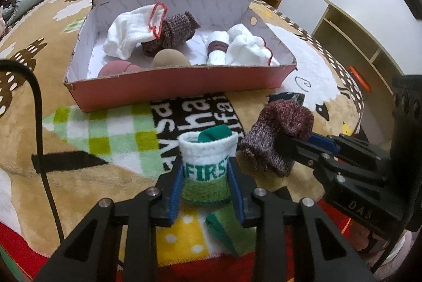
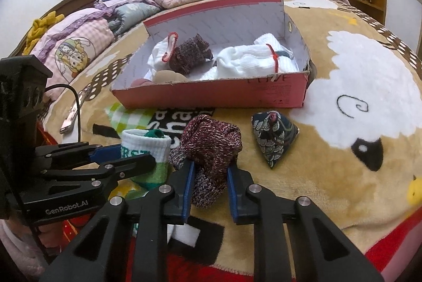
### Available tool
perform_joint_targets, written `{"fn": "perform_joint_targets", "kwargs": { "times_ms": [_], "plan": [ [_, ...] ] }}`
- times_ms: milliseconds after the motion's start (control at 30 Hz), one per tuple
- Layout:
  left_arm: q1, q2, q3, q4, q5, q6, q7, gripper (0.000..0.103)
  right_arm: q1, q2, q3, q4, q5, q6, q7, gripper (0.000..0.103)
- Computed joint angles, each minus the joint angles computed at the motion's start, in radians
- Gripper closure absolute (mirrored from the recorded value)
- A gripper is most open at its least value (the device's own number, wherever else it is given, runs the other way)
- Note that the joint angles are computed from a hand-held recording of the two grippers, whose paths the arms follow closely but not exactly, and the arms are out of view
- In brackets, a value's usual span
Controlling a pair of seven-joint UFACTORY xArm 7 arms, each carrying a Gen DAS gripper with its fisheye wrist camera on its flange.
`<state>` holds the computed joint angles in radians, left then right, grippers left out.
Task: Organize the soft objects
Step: 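Grasp the green-white FIRST sock with left tool while right tool grasps the maroon knit sock, then carry both held socks over the box and lower them inside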
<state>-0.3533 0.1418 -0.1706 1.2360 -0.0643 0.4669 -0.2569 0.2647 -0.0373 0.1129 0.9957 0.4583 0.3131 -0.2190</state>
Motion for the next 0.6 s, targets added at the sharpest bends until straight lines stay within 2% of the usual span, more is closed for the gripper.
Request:
{"fn": "perform_joint_targets", "kwargs": {
  "times_ms": [600],
  "plan": [
    [0.005, -0.043, 0.017, 0.003, 0.082, -0.028, -0.062, 0.07, 0.01, -0.032, -0.016, 0.019, 0.013, -0.01, -0.029, 0.08]
  ]
}}
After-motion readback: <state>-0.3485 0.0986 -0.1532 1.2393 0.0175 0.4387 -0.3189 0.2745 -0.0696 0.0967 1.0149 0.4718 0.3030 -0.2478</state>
